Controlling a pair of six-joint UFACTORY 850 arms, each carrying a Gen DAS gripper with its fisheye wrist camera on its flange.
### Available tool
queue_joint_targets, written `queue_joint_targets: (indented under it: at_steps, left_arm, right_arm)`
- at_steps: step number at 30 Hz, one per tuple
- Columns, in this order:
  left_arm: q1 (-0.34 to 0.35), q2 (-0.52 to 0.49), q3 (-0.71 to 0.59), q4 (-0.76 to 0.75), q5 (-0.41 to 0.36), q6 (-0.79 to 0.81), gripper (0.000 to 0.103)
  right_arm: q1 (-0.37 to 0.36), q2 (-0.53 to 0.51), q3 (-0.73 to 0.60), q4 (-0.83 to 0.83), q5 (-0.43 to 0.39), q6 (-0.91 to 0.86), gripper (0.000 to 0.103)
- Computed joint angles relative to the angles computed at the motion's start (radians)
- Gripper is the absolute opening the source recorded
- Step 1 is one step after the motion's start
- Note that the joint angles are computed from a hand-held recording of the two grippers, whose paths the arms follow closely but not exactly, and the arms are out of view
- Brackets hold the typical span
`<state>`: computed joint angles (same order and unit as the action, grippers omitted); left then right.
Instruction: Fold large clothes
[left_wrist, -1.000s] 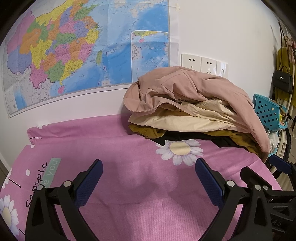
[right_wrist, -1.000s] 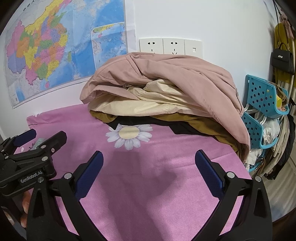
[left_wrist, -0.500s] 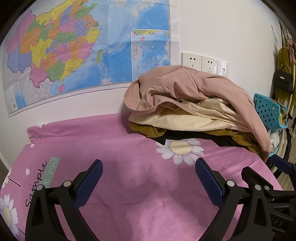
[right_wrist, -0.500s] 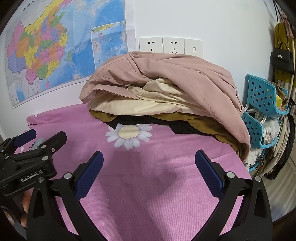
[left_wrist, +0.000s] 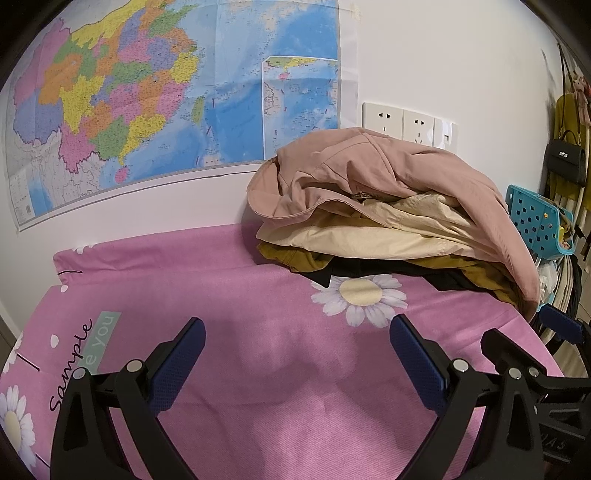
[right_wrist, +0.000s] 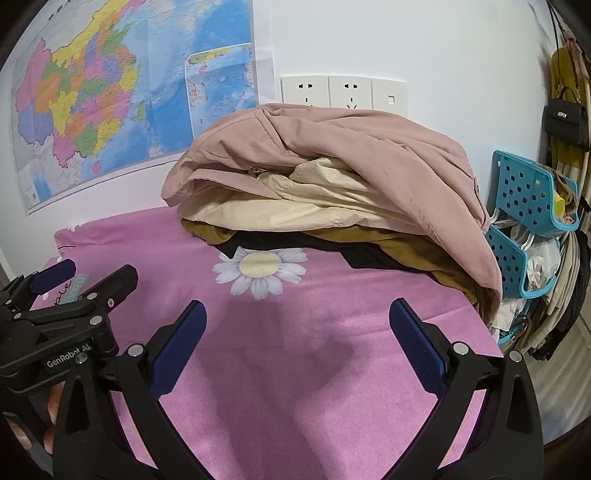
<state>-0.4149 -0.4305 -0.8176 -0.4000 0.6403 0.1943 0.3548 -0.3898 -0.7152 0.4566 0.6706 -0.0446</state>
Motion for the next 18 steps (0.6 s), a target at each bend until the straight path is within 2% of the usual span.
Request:
queue_joint_targets:
  at_steps: [8, 11, 16, 18]
  left_arm:
    - [0.000, -0.013, -0.020, 0.007, -0.012, 0.005, 0.096]
    - [0.022, -0.024, -0.042, 0.098, -0.057, -0.071, 0.096]
    - [0.054, -0.052, -0.095, 0.154, -0.085, -0.104, 0.096]
    - [0.067, -0.074, -0.135, 0.150, -0.101, -0.091, 0.096]
  right_arm:
    - [0.001, -0.005, -0.015, -0.006, 0.000, -0.017, 0.098]
    - [-0.007, -0.009, -0.026, -0.025, -0.004, -0.024, 0.098]
    - [-0.029, -0.028, -0.076, -0.057, 0.020, -0.121, 0.098]
    - [-0.043, -0.050, -0.132, -0.032, 0.007, -0.218, 0.098]
